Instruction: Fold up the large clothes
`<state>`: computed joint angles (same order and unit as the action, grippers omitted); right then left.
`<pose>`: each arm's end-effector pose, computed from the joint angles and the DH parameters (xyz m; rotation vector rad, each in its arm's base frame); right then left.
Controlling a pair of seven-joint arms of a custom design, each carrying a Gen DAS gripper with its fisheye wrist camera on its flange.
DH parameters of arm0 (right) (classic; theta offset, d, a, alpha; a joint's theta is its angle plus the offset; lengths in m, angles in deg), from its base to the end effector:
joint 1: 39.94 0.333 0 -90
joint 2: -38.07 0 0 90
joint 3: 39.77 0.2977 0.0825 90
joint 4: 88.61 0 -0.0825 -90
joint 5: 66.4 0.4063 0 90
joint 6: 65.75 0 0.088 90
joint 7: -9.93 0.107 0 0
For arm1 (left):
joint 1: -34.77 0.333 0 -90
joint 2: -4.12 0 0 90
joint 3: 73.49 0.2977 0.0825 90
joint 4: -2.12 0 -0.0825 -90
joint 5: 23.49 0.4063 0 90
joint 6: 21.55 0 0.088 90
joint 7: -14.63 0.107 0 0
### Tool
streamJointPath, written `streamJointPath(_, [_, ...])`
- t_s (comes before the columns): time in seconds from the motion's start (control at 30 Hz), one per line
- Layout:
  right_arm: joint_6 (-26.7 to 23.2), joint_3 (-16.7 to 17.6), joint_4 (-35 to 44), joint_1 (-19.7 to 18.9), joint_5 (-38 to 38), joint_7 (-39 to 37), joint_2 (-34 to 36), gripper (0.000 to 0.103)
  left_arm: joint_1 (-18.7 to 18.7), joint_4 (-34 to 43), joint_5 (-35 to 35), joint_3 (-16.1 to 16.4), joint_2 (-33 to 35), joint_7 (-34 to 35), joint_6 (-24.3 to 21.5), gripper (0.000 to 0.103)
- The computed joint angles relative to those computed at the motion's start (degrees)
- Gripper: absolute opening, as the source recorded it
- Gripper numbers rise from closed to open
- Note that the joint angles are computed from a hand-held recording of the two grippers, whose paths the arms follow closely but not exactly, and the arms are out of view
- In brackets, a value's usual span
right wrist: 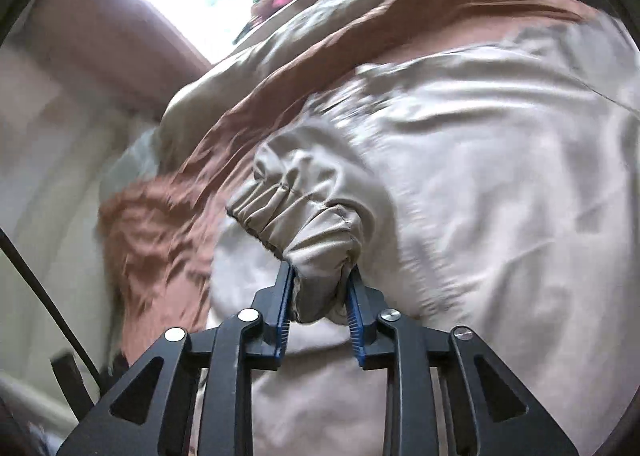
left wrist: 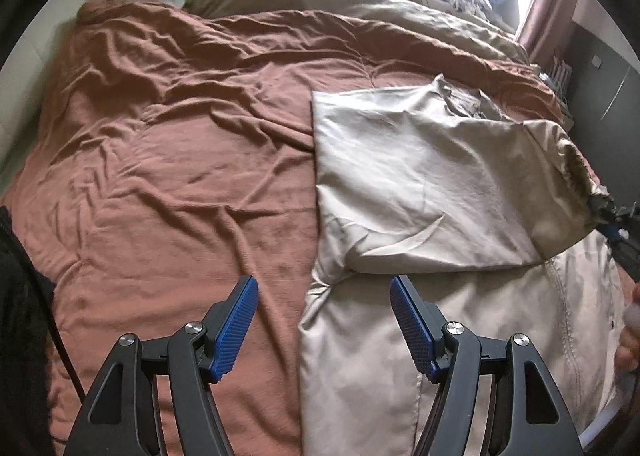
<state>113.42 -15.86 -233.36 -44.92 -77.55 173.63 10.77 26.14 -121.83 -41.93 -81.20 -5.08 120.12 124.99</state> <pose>0.4430 0.1867 0.5232 -0.8900 1.9069 -0.3139 0.5460 -0.1580 0.4989 -1.6202 2.2942 -0.7957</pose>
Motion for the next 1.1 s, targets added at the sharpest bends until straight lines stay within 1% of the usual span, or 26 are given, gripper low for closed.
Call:
streamJointPath(0.03, [1.77,-0.64,-2.09,-0.13,0.93,1.23,-1.21,0.037,-0.08,0.24,0.32,-0.19,0.50,-0.17,0.08,0.070])
streamJointPath(0.07, [4.01,-2.04,-3.86,0.87,2.18,1.45,-1.75,0.044,-0.17,0.29,0.73,-0.47,0.78,-0.58,0.25,0.070])
streamJointPath(0.1, [5.94,-2.73,-5.38,1.56,3.60,1.55,-2.41,0.060,-0.24,0.52,1.10,-0.65,1.27,-0.81,0.33,0.070])
streamJointPath(0.13, [7.93,-3.18,-7.20,1.52,5.00,1.74,-3.28,0.074,-0.28,0.55,1.36,-0.78,1.51,-1.07,0.44,0.070])
streamJointPath(0.17, [8.13,-1.63,-8.41,-0.09,6.29,2.29,-4.61,0.076,-0.31,0.73,1.62,-0.90,1.90,-1.39,0.48,0.070])
streamJointPath(0.23, [7.09,1.16,-10.68,-2.51,8.90,3.28,-7.43,0.076,-0.30,1.07,2.19,-1.07,2.64,-1.92,0.54,0.070])
streamJointPath(0.3, [5.78,2.24,-12.39,-2.86,11.12,4.36,-8.60,0.076,-0.23,1.26,3.06,-1.26,3.20,-2.51,0.66,0.070])
streamJointPath(0.33, [4.22,1.44,-13.19,-2.04,12.10,4.94,-8.68,0.076,-0.15,1.37,3.59,-1.33,3.52,-2.85,0.66,0.070])
streamJointPath(0.37, [3.39,1.80,-13.56,-1.86,12.72,6.01,-8.56,0.076,-0.08,1.56,4.09,-1.39,3.86,-3.20,0.61,0.070])
streamJointPath(0.47, [3.07,0.19,-13.65,-0.67,13.59,8.01,-7.38,0.076,0.10,2.11,5.39,-1.59,4.99,-4.24,0.41,0.070])
streamJointPath(0.5, [2.70,1.41,-13.69,-1.62,14.13,8.81,-8.08,0.076,0.15,2.38,5.76,-1.65,5.48,-4.52,0.39,0.070])
streamJointPath(0.53, [1.29,4.64,-13.38,-4.26,13.23,11.24,-9.91,0.076,0.18,2.71,5.99,-1.71,6.01,-4.67,0.32,0.070])
streamJointPath(0.57, [-0.31,6.85,-12.37,-6.04,11.97,12.28,-10.82,0.076,0.21,2.97,6.23,-1.80,6.44,-4.91,0.33,0.070])
streamJointPath(0.6, [-2.01,7.61,-10.42,-6.57,8.83,13.23,-10.25,0.076,0.24,3.19,6.52,-1.88,6.89,-5.19,0.47,0.070])
streamJointPath(0.63, [-3.64,9.16,-6.64,-6.92,7.75,10.16,-7.67,0.076,0.26,3.23,6.85,-1.97,7.15,-5.51,0.66,0.070])
streamJointPath(0.7, [-4.31,8.04,-1.93,-3.68,3.40,5.56,-2.06,0.076,0.37,3.51,7.38,-2.05,7.89,-6.17,0.85,0.070])
streamJointPath(0.73, [-6.34,7.93,1.40,-2.32,1.08,2.82,1.19,0.076,0.44,3.58,7.46,-2.07,8.15,-6.44,0.87,0.070])
streamJointPath(0.77, [-8.11,8.40,3.73,-2.22,-0.80,1.94,3.31,0.076,0.51,3.64,7.47,-2.07,8.32,-6.56,0.89,0.070])
streamJointPath(0.83, [-13.58,9.71,9.31,-2.45,-5.05,0.39,8.15,0.076,0.68,3.55,7.73,-2.06,8.61,-6.78,1.05,0.070])
streamJointPath(0.9, [-18.01,9.98,13.25,-2.00,-8.76,-0.41,11.63,0.076,0.81,3.70,8.42,-2.07,9.04,-7.25,1.07,0.066])
streamJointPath(0.93, [-21.34,10.65,15.85,-2.20,-11.47,-0.40,13.71,0.076,0.89,3.89,8.26,-2.06,9.32,-7.11,0.85,0.061])
streamJointPath(0.97, [-24.08,10.51,17.60,-1.60,-12.65,-0.91,14.69,0.076,0.94,4.00,8.10,-2.09,9.48,-7.08,0.63,0.057])
streamJointPath(1.0, [-26.08,10.51,19.10,-1.10,-14.10,-1.04,15.96,0.076,1.00,4.07,7.83,-2.10,9.65,-6.90,0.56,0.055])
streamJointPath(1.07, [-30.62,10.77,23.32,-0.46,-17.91,-0.42,20.19,0.076,1.00,4.19,8.51,-2.21,9.95,-7.42,0.49,0.039])
streamJointPath(1.1, [-33.13,10.76,24.81,0.09,-19.58,0.34,21.74,0.076,0.99,4.40,9.42,-2.24,10.20,-8.08,0.32,0.037])
